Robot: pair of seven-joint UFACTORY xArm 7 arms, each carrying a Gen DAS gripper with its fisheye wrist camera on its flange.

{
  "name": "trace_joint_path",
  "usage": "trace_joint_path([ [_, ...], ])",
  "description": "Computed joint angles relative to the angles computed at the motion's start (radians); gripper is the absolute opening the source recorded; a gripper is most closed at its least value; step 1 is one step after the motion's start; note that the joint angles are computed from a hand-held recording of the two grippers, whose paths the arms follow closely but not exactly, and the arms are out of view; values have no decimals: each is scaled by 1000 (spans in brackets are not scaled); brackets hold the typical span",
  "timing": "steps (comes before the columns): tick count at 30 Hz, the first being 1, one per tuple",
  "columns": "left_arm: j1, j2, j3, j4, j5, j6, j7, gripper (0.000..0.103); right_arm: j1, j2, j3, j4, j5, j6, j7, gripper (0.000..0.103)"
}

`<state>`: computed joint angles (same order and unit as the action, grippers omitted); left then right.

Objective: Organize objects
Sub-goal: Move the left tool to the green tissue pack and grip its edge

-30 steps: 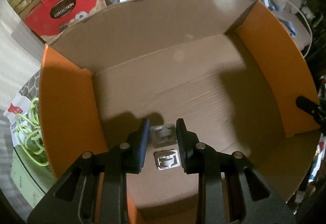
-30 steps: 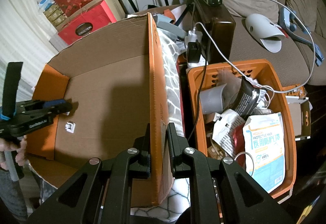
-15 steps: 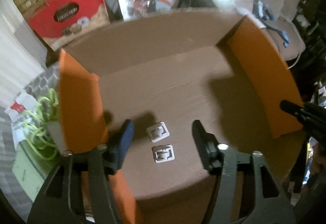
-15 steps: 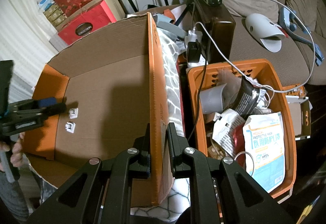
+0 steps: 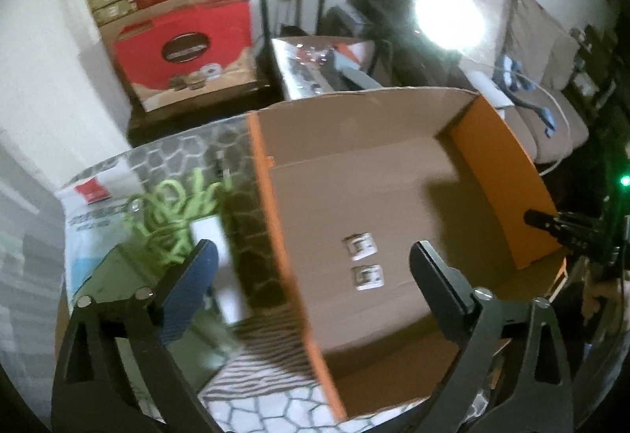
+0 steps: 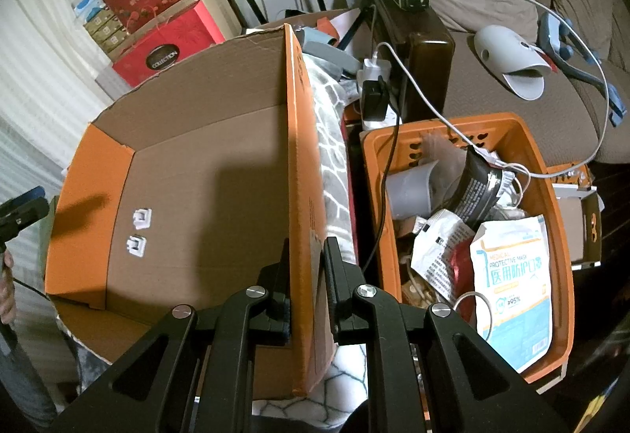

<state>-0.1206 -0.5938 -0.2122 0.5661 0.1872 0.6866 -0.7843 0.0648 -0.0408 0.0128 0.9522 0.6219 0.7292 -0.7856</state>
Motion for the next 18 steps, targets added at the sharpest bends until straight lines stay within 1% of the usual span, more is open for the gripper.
trace_joint_path([
  [6,28,-128,15,-73,8,35,-8,101,0,-2,0,-1,2,2,-1,12],
  [11,66,-234,18,-114,13,115,-20,102,-1,-3,-1,-4,6,2,-2,12],
  [15,87,-322,42,-161,-10,175,-30,102,-1,-3,-1,-1,2,4,0,13],
  [18,106,-368,36,-190,-8,212,-40,103,0,-2,-1,1,3,5,1,13],
])
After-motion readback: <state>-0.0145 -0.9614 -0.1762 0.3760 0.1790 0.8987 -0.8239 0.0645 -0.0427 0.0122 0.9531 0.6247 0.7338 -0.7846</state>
